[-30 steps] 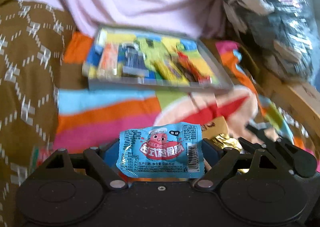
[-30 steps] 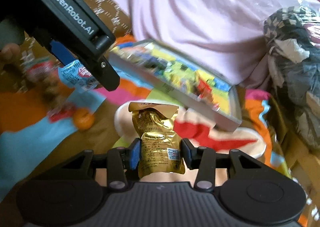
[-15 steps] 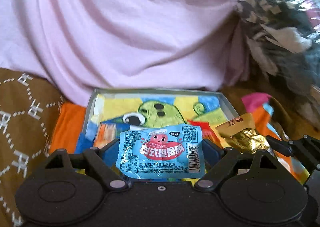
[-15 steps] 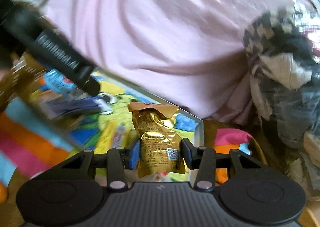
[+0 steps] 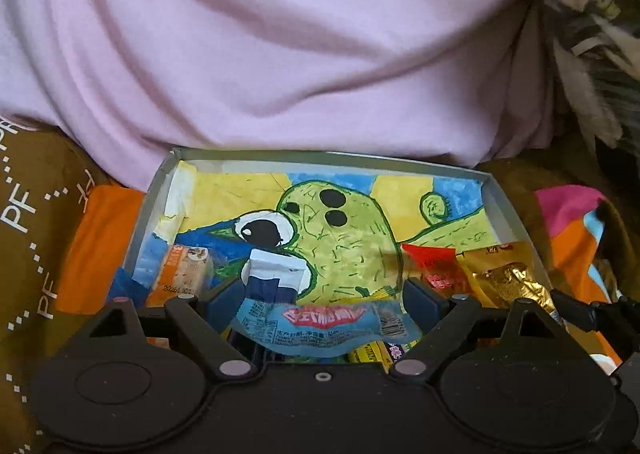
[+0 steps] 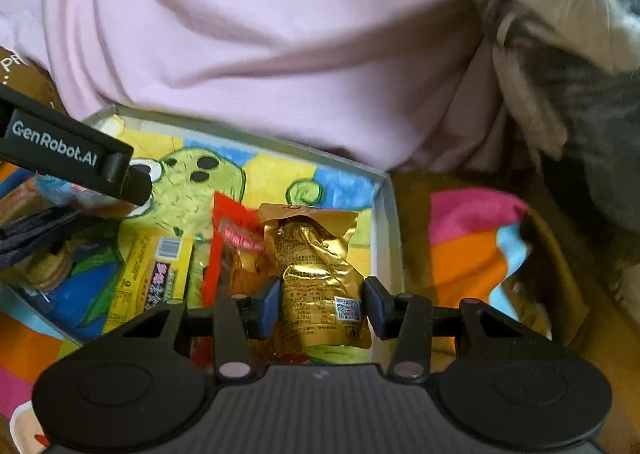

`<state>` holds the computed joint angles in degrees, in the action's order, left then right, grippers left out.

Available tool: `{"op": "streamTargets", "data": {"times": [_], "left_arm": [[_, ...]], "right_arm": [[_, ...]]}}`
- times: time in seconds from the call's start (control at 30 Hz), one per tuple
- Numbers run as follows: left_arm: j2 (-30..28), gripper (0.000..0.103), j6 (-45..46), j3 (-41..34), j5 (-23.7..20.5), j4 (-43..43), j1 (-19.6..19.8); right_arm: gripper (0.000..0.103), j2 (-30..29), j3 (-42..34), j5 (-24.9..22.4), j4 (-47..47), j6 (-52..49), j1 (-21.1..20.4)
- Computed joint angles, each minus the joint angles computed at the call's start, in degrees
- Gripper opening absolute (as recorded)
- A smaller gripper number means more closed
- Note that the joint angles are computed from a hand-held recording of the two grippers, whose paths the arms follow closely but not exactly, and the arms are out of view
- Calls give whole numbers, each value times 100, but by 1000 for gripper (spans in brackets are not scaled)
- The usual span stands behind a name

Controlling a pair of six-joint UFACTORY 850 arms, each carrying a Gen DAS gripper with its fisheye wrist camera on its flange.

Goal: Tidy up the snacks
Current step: 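Lower both packs into the tray and open both grippers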

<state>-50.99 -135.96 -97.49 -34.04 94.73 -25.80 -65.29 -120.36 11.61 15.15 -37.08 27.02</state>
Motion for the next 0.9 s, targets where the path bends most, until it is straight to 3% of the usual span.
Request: {"op": "streamTargets", "data": {"times": [0.1, 0.3, 0.43, 0.6, 0.9], "left_arm": [[-103, 88, 321, -156, -50, -187, 3], [-208, 89, 672, -299, -70, -468, 9], [-189, 89, 823, -302, 69, -652, 35], [-140, 93, 1072, -279, 84, -961, 11], [85, 97, 874, -86, 15, -993, -73]], "right_arm": [[50, -132, -220, -297, 150, -18, -22], [53, -179, -261, -324, 436, -214, -37], [56, -198, -300, -434, 239, 203, -62], [83, -63, -70, -340, -256, 770, -66], [98, 389, 670, 199, -1407, 1956, -127]]}}
